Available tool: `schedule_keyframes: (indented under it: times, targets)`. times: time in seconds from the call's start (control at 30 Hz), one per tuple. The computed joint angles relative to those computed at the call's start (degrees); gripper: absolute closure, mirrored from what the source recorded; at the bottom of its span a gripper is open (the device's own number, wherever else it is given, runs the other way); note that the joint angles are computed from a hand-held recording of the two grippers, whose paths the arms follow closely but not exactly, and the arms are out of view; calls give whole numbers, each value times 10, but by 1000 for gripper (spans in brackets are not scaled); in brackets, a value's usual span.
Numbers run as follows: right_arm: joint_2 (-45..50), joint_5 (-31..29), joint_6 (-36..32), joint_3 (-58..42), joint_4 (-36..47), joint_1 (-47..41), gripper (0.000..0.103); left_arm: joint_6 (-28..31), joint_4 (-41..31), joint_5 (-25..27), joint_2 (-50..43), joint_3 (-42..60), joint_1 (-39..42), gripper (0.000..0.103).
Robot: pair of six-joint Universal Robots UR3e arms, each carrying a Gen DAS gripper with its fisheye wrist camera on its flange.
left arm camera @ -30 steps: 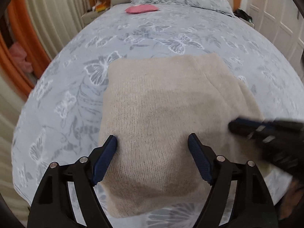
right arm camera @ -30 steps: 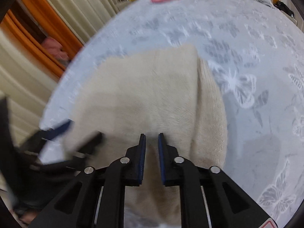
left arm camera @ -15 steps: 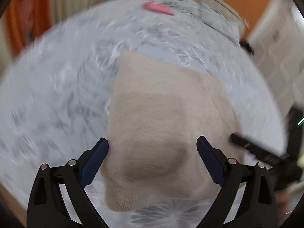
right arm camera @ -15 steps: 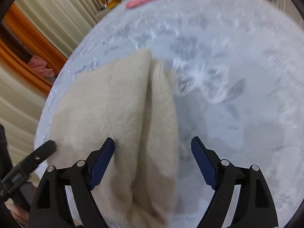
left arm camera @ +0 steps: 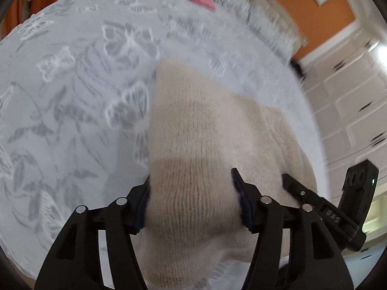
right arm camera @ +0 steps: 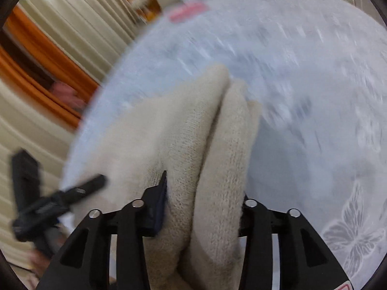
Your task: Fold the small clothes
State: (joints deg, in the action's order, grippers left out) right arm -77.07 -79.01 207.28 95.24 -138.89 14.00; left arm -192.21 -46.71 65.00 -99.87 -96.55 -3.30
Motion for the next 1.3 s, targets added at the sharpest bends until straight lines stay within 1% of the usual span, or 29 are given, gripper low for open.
schedule_keyframes:
  times: [0.03, 0.07, 0.1, 0.17, 0.2, 0.23, 0.27, 0.3, 0.37, 0.43, 0.47, 0.5, 0.53, 0.57, 0.6, 0.67, 0.7, 0.77, 0.9, 0.93, 1.0, 1.03, 1.07, 1.3]
  targets:
    - [9, 8, -1, 6, 19, -9, 57, -9, 1, 41, -18, 12, -26, 38]
    - [-4, 27, 8, 34, -11, -22, 57, -17, 20, 66, -14, 4, -41, 37]
    - [-31, 33, 25, 55, -26, -28, 56, -20, 28, 79, -6, 0, -48, 36]
    - [-79, -26, 36, 46, -5, -2, 55, -14, 15, 96, 19, 3, -51, 37]
    - [-92, -48, 35, 43, -9, 10, 56, -11, 10, 109, 36, 5, -53, 37]
    - [-102, -67, 27, 37, -18, 23, 61, -6, 17, 125, 51, 2, -56, 37]
    - [-106, -85, 21, 25, -13, 38, 70, -1, 23, 135, 60, -1, -59, 37]
    - [-102, -103, 17, 6, 0, 55, 74, 5, 18, 156, 59, 13, -70, 37]
    - [-74, -87, 6, -18, 9, 62, 84, 18, -1, 184, 32, 48, -92, 37]
    - [-21, -77, -11, -48, 51, 66, 86, 23, -28, 216, -5, 83, -120, 37]
    - [12, -66, -21, -65, 71, 64, 90, 26, -41, 227, -22, 95, -130, 37]
    - [37, -62, -27, -69, 71, 64, 90, 24, -42, 251, -36, 100, -144, 36]
    - [39, -71, -28, -74, 71, 65, 90, 24, -41, 269, -39, 94, -151, 36]
    - [35, -75, -25, -95, 95, 68, 88, 26, -41, 284, -44, 98, -158, 36]
    - [23, -75, -20, -99, 102, 69, 88, 27, -44, 288, -38, 96, -158, 36]
    - [-10, -70, -13, -84, 89, 72, 88, 23, -57, 274, -14, 89, -151, 37]
    - [-24, -87, -13, -87, 94, 81, 88, 21, -66, 270, -2, 88, -149, 37]
    - [-59, -124, -11, -79, 102, 102, 83, 22, -78, 277, 11, 96, -157, 37]
    - [-96, -157, 12, -67, 113, 125, 83, 20, -99, 319, 38, 107, -194, 37]
    - [-106, -171, 19, -63, 115, 132, 82, 18, -103, 324, 44, 110, -200, 37]
    - [-124, -193, 36, -56, 124, 150, 76, 11, -110, 327, 65, 102, -209, 33]
    - [-136, -201, 44, -41, 119, 155, 73, 7, -112, 329, 77, 96, -213, 33]
    - [-148, -214, 54, -33, 118, 163, 72, 4, -114, 332, 86, 92, -217, 33]
    - [-212, -277, 111, 10, 140, 214, 69, -22, -132, 365, 144, 58, -259, 33]
